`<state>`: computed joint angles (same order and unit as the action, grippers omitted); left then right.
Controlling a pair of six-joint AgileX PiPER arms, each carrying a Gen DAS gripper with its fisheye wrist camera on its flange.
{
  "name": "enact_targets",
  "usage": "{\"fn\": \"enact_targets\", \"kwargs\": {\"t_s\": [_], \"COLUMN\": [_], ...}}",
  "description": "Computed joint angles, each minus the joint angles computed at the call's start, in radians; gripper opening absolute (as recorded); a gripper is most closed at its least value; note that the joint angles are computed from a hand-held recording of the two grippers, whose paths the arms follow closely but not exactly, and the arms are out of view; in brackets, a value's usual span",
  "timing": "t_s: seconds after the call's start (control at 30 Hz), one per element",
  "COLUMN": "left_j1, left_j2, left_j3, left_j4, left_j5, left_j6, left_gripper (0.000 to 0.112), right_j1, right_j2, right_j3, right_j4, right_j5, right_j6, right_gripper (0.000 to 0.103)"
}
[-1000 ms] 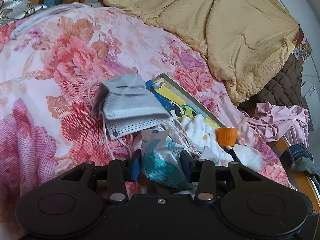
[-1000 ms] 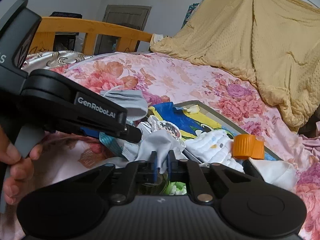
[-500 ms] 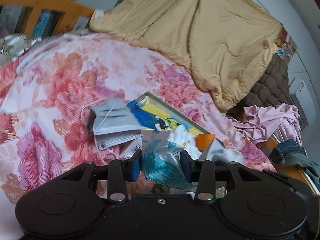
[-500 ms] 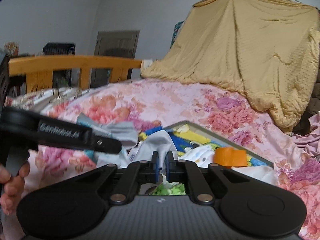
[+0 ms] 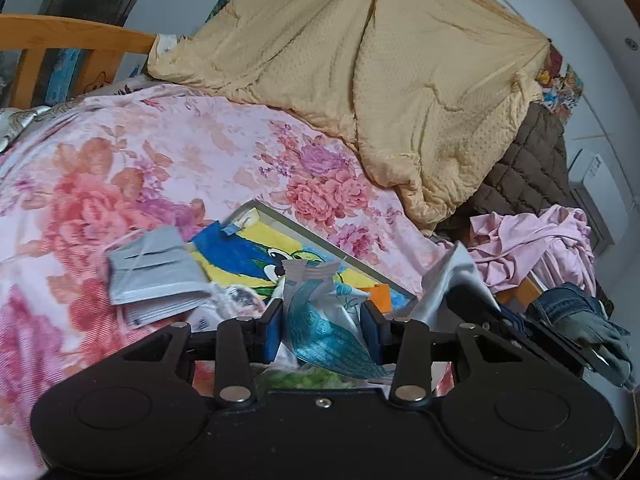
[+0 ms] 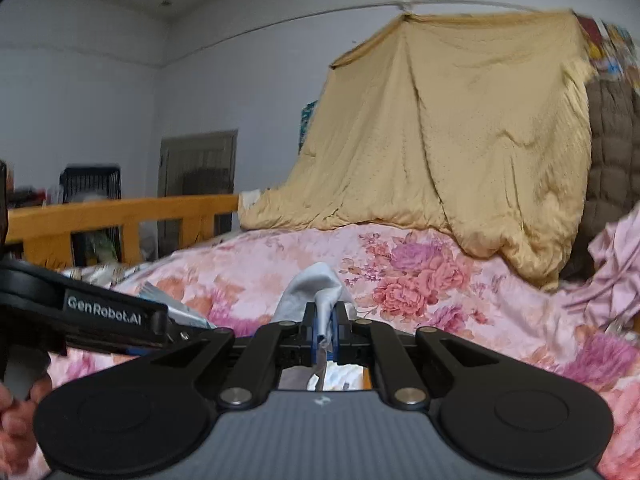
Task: Organize soft objects
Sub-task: 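Lift the grey cloth and packet and carry both over the tray, then open both tools to drop the cloth and packet into the tray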
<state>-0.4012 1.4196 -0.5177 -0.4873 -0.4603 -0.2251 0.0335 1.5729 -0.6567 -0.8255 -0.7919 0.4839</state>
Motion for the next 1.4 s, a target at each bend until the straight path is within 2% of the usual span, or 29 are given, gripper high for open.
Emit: {"fn": "enact_targets", "kwargs": {"t_s": [0.23, 0.43, 0.6, 0.73, 0.8, 0.9, 1.1, 1.17, 1.23, 1.37, 1.4], "left_j1": [-0.015, 0.002, 0.029, 0.052, 0.055, 0.055, 0.054, 0.052, 0.050, 0.045, 0.040], "left_j2": [0.161, 0.339, 0.476, 0.558, 0.588, 0.625, 0.654, 0.661, 0.666, 0.670, 0.669], "left_j3": [-0.267, -0.496, -0.674, -0.767, -0.799, -0.835, -0.823, -0.828, -0.828, -0.833, -0.836], "left_j4": [-0.242, -0.394, -0.575, -0.623, -0.659, -0.789, -0.754, -0.825, -0.839, -0.864, -0.903], "left_j5": [0.107, 0.159, 0.211, 0.239, 0.245, 0.248, 0.235, 0.235, 0.232, 0.237, 0.234], "left_j6": [0.270, 0.355, 0.501, 0.501, 0.523, 0.630, 0.542, 0.619, 0.640, 0.678, 0.728], "left_gripper": [0.043, 0.043, 0.043, 0.043, 0.043, 0.043, 0.043, 0.043, 0.043, 0.045, 0.046], "right_j1": [-0.094, -0.180, -0.216, -0.218, -0.214, -0.197, -0.180, -0.178, -0.175, -0.170, -0.167], "right_j2": [0.207, 0.360, 0.467, 0.515, 0.524, 0.525, 0.524, 0.521, 0.519, 0.505, 0.499], "right_j3": [-0.256, -0.486, -0.628, -0.700, -0.711, -0.709, -0.704, -0.693, -0.686, -0.660, -0.650], "right_j4": [-0.146, -0.303, -0.423, -0.527, -0.557, -0.577, -0.602, -0.583, -0.579, -0.540, -0.524], "right_j5": [0.027, 0.040, 0.059, 0.102, 0.117, 0.156, 0.195, 0.207, 0.226, 0.242, 0.244], "right_j6": [0.274, 0.542, 0.766, 0.918, 0.947, 0.947, 0.954, 0.921, 0.902, 0.849, 0.823], "right_gripper": [0.007, 0.007, 0.007, 0.008, 0.008, 0.010, 0.014, 0.015, 0.019, 0.041, 0.045]}}
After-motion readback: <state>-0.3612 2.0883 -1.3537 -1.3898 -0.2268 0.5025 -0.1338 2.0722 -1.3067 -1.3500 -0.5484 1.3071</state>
